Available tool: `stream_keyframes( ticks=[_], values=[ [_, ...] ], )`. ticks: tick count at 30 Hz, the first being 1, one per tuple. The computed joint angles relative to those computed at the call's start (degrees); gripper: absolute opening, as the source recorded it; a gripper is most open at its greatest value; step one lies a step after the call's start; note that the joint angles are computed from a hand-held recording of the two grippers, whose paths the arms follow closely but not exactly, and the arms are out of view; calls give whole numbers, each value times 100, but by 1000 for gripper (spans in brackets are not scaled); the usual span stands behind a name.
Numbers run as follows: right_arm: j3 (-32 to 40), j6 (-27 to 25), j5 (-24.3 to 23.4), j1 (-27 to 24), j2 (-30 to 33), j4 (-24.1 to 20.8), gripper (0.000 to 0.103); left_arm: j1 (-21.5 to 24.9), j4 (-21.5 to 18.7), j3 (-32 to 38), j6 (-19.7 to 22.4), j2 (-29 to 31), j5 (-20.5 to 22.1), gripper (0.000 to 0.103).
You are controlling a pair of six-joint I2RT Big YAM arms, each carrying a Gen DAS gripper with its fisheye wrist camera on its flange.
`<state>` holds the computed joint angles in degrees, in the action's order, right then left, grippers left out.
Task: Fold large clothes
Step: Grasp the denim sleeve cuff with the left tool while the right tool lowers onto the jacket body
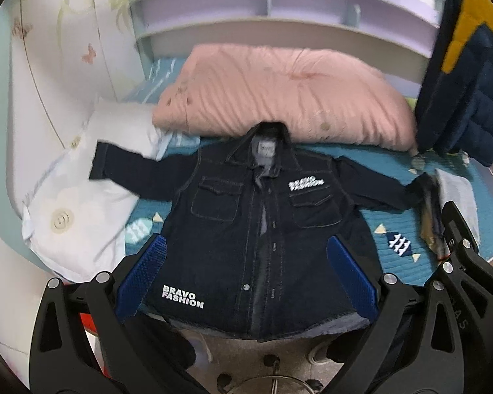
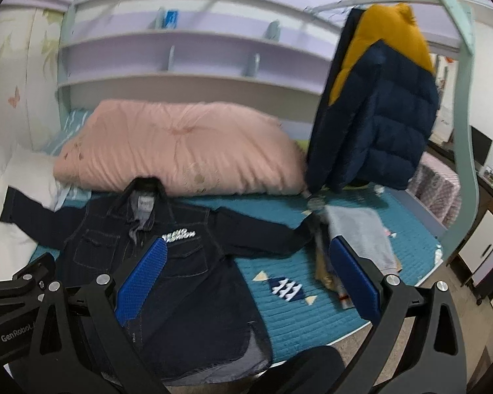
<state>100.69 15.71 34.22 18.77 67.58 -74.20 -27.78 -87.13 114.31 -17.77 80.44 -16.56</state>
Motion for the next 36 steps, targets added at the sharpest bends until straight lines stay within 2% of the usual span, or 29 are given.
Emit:
stream_keyframes(
  ticks=[5,9,13,21,24,27,30,32,36],
  values=[
    [280,-89,-271,-7,685,-120,96,608,-68,37,74,444,516,98],
    [540,-4,-532,64,1232,-221,96,1043,253,-189,98,602,747,98],
    [807,-7,-773,174,1736,-261,96,1415,428,-267,44,793,805,98],
    [1478,-104,-1188,407,2656,-183,96,1956,436,-37,68,1322,595,98],
    [1793,-110,-1340,492,2980,-184,96,2220,393,149,115,1551,702,98],
    [2315,-171,-1550,572,3407,-342,96,2458,354,373,346,1790,938,98],
    [2892,-277,-1754,641,3836,-428,96,2717,472,626,760,2048,977,98],
    [3465,-326,-1871,679,4235,-597,96,2856,462,861,849,2249,973,98],
    [4807,-347,-2281,669,5085,-1133,95,3260,273,1654,952,2826,1523,98]
  ],
)
